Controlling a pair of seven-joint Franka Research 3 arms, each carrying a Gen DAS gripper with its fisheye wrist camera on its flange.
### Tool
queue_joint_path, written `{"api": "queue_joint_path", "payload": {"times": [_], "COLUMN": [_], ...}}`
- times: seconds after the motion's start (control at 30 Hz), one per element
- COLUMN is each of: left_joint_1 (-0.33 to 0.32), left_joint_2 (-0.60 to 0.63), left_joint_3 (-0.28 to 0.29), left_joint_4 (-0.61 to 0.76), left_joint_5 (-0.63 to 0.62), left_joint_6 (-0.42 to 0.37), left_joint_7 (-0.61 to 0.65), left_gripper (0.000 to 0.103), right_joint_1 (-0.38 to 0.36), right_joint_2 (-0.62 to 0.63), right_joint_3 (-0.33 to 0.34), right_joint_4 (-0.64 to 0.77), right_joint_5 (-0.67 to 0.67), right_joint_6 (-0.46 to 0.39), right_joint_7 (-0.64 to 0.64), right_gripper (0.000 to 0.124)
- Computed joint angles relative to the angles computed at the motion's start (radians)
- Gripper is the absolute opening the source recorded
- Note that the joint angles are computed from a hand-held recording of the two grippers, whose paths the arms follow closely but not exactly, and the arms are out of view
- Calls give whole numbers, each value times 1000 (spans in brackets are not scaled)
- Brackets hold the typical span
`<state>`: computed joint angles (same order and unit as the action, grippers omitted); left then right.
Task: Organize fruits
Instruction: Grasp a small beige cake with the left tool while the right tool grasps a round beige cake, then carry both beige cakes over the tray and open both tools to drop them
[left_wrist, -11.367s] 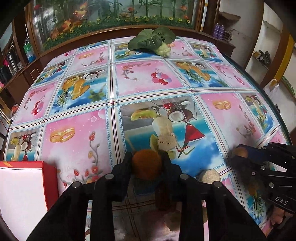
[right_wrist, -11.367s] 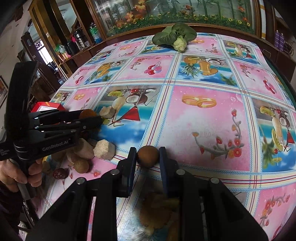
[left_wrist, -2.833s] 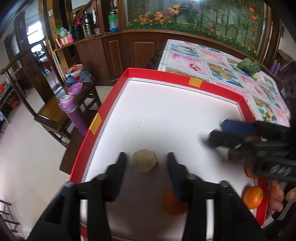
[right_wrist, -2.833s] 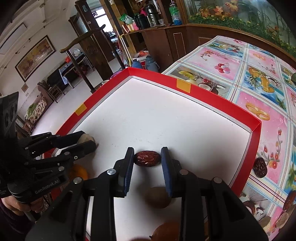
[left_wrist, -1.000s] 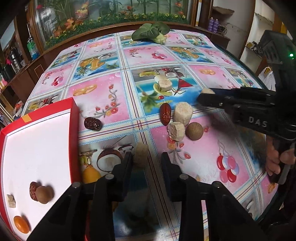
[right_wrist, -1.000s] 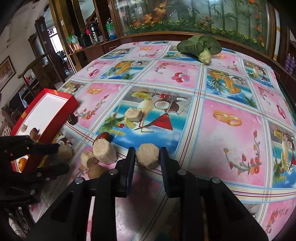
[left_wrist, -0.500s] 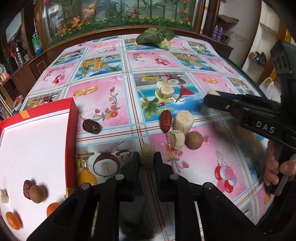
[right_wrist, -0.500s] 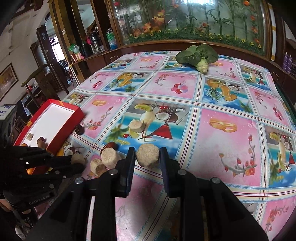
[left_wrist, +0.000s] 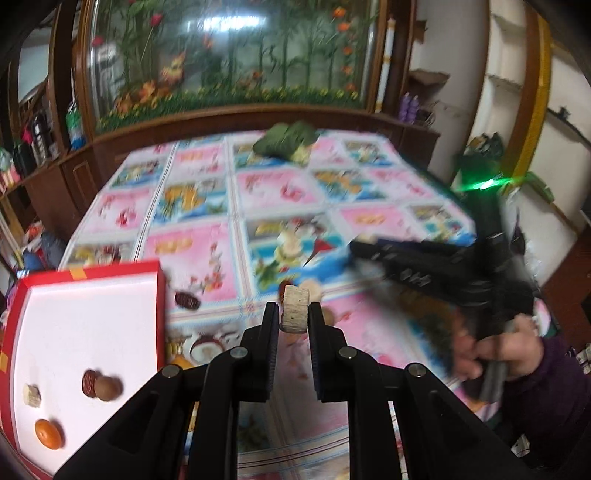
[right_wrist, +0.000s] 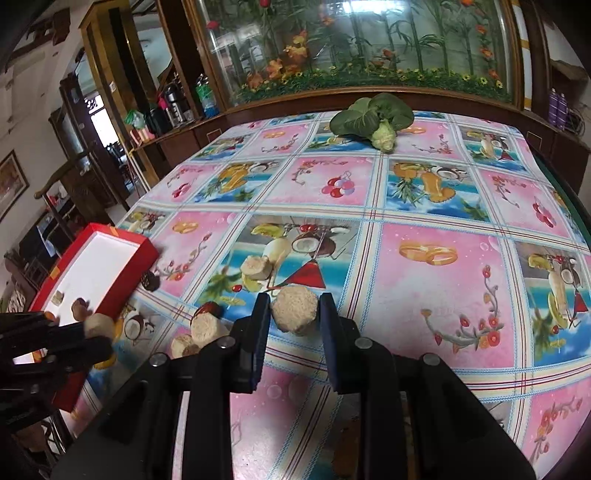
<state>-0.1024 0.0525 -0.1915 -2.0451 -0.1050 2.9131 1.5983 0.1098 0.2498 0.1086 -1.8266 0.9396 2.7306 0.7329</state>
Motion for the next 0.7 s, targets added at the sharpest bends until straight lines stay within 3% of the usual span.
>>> {"api": "queue_joint_path", "payload": {"times": [0.17, 0.37, 0.5, 0.7], "left_joint_1": [3, -21, -57, -125], "left_joint_2": [-12, -51, -91, -170], "left_joint_3": [-18, -15, 2, 51], "left_joint_4": [18, 0, -27, -95], "left_joint_5": [-159, -259, -331, -355], "left_joint_6": [-2, 42, 70, 134], "left_joint_7": [145, 240, 308, 335], "left_gripper": [14, 14, 14, 14], "right_joint_1": [-10, -2, 10, 50], "right_joint_2": [-22, -135, -192, -290], "right_joint_3": [5, -12, -49, -79], "right_joint_4": [-21, -119, -154, -207], "right_joint_5": [72, 229, 265, 369], "right_joint_6": [10, 2, -35, -11], "right_joint_7": [27, -58, -47, -144], "right_gripper": [29, 29, 29, 29]}}
